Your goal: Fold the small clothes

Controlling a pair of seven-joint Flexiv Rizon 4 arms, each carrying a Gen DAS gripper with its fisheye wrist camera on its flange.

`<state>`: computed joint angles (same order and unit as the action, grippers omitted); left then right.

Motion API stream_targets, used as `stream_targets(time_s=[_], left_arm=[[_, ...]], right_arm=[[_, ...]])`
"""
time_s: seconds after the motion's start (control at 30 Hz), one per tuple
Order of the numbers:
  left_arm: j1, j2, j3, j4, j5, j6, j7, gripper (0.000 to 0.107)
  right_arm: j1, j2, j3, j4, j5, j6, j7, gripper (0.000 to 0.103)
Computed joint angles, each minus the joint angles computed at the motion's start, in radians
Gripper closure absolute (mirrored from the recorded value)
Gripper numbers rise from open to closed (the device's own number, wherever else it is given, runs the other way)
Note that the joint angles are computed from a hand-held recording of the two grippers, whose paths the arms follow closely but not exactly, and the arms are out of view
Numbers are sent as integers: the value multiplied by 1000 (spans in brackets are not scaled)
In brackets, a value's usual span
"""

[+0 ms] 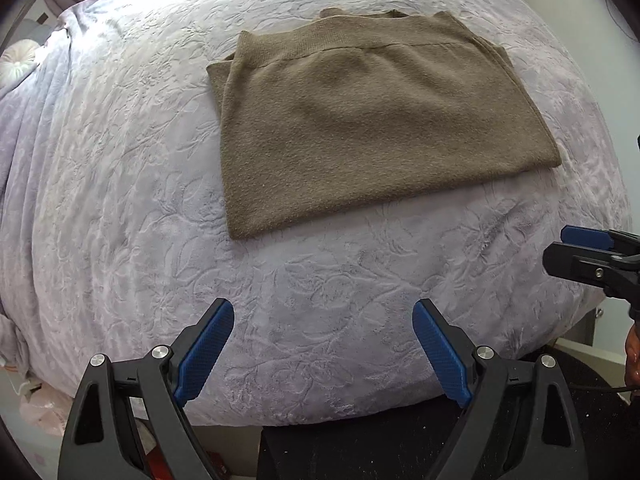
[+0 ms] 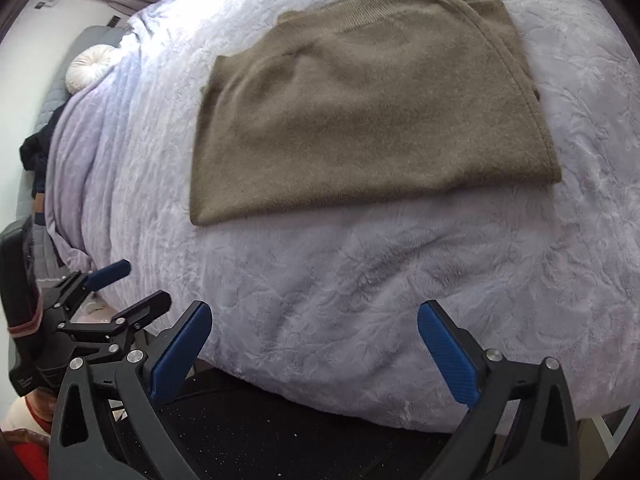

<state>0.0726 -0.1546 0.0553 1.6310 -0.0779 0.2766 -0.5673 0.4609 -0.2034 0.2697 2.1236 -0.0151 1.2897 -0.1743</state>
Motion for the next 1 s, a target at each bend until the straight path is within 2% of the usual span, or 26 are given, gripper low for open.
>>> stream_targets(time_s=[0.13,0.37,1.0], left_arm=[[-4,8,2,13,19,21,2,15],[6,-11,6,-9,20,11,-27,15],[18,-51,8,-21,14,7,-62,15]], right_arm=[[1,7,8,11,34,-2,28,1],[13,18,0,16,1,-21,72,0],[14,4,17,-71,55,-173,11,0]])
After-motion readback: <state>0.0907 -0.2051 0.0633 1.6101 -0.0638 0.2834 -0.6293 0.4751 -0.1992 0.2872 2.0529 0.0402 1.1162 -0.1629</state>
